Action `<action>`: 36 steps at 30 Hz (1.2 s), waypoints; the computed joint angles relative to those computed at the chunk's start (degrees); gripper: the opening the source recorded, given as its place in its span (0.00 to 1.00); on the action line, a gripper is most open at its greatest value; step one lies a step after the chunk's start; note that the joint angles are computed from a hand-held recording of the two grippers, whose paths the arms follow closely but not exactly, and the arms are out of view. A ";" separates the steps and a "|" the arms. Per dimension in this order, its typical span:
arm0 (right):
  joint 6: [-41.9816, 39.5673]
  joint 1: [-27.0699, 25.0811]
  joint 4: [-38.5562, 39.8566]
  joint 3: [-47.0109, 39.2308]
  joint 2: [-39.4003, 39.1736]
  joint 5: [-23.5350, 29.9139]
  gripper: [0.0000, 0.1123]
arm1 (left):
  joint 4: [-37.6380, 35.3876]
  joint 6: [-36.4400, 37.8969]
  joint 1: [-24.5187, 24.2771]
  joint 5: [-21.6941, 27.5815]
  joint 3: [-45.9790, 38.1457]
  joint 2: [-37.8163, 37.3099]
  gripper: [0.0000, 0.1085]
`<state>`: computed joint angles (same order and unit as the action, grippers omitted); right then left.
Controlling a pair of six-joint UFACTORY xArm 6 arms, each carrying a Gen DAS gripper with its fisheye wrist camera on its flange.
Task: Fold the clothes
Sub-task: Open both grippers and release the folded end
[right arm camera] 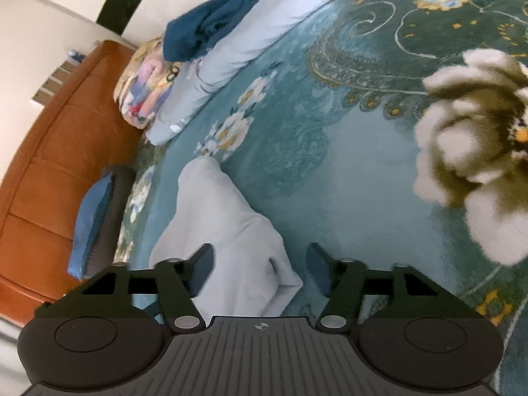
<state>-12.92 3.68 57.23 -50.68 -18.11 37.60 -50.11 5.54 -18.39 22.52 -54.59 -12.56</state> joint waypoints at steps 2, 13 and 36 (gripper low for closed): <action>-0.45 0.21 0.61 1.14 -1.20 -0.69 0.69 | 0.70 -0.32 -0.28 -1.27 0.18 -0.03 0.93; -12.05 4.71 17.74 11.43 -10.45 -11.68 0.92 | 3.37 -2.65 -0.76 -8.28 1.68 -0.86 0.93; -5.45 7.04 6.05 9.44 -8.08 -15.30 0.92 | 11.60 -14.74 -1.66 -16.63 1.26 3.22 0.93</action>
